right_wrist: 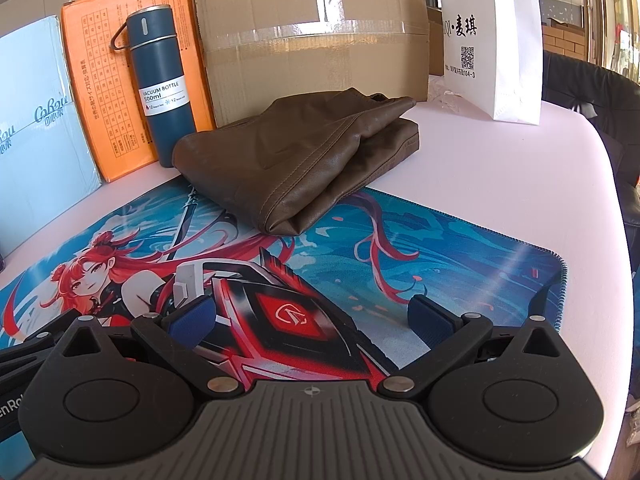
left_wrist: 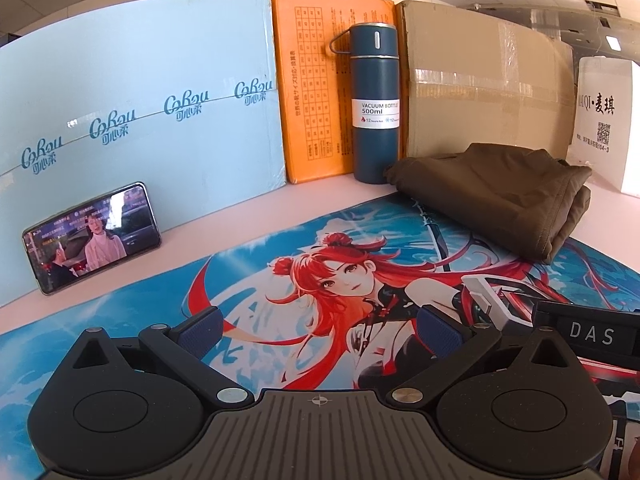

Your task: Fold clothes

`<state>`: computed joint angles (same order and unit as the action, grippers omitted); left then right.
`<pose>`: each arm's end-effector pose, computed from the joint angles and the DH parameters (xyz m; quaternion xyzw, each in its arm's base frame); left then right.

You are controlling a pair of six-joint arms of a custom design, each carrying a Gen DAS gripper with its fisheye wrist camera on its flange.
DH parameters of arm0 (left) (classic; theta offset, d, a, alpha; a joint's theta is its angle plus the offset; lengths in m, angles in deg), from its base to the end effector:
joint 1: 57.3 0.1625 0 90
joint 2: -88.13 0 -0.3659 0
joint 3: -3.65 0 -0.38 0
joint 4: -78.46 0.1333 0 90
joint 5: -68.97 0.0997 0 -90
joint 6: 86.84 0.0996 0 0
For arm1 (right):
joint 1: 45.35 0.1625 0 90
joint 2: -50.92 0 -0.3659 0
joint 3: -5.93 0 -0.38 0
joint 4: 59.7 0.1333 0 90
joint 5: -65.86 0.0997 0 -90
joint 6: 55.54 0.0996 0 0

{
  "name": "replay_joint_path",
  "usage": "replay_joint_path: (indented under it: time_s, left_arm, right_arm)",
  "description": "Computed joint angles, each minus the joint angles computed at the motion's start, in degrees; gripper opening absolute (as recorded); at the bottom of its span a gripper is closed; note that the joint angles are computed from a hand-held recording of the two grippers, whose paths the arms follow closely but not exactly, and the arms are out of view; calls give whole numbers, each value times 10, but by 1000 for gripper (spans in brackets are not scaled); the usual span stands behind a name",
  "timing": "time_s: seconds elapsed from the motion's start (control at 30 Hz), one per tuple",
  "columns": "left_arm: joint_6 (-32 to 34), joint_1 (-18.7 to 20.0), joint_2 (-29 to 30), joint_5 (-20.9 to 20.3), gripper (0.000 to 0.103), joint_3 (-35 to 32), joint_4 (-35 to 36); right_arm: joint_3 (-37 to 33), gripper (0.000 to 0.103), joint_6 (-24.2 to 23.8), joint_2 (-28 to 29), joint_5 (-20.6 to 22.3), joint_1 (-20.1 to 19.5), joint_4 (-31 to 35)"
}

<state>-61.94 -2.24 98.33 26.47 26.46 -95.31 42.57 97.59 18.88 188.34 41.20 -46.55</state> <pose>-0.2852 -0.7692 -0.0747 0.2629 0.8029 -0.4227 0.3282 0.0352 -0.7420 0.2056 -0.0040 -0.7928 0.4873 0.3661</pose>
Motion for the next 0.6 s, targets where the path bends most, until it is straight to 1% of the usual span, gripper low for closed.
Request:
replay_joint_path:
  time_s: [0.6]
  left_arm:
    - [-18,2,12,15,103,-28,36]
  right_arm:
    - [0,103,0,0,0,0,0]
